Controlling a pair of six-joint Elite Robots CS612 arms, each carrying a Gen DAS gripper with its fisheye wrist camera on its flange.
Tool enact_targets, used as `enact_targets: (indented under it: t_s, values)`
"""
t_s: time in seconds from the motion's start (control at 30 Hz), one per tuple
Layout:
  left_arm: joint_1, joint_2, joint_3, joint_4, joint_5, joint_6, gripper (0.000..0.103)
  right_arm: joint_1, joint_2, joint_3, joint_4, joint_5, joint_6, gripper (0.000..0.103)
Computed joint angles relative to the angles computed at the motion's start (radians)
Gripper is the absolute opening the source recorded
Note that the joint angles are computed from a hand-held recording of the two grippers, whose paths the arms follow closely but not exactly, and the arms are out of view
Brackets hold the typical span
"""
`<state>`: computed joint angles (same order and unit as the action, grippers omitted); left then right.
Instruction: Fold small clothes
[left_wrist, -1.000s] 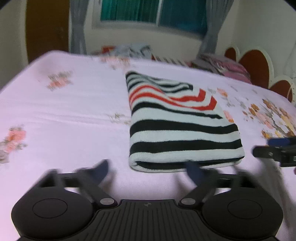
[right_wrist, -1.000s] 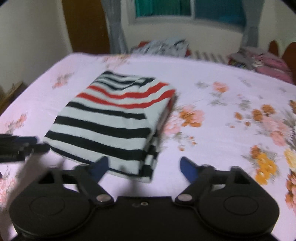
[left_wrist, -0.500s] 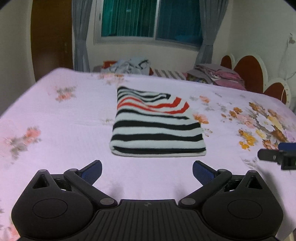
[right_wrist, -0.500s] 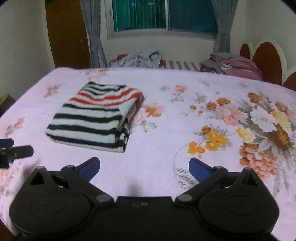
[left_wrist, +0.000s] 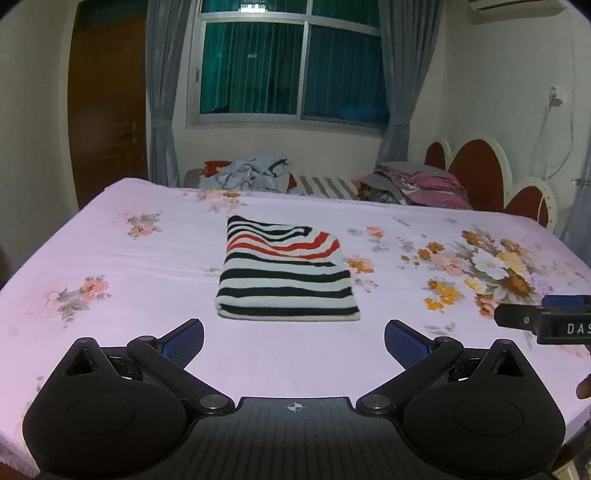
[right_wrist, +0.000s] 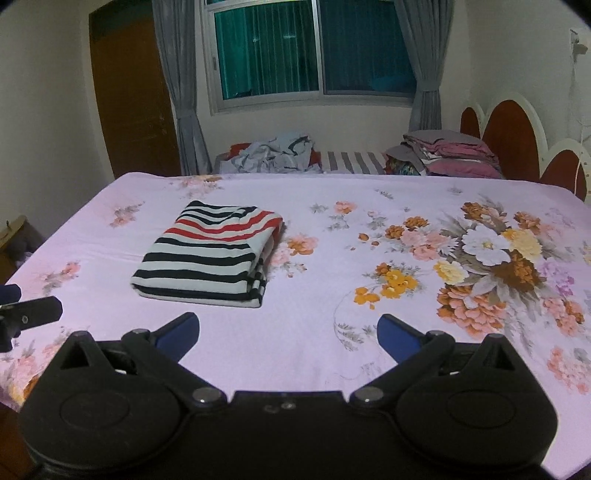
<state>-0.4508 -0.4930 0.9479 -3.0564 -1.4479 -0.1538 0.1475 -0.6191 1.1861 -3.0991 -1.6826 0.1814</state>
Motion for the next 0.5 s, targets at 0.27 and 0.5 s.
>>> enact_targets:
  t_s: [0.27,0.5]
  values:
    - [-0.018,-0.089,0.162,-0.113,0.022,-0.018,0.103,0.009,-0.074,0.128,-0.088,0.022,-0.024,0.103]
    - [-0.027,-0.122,0.224,-0.162,0.039,-0.013,0.103,0.014,-0.102,0.178,-0.153,0.019,-0.022,0.103]
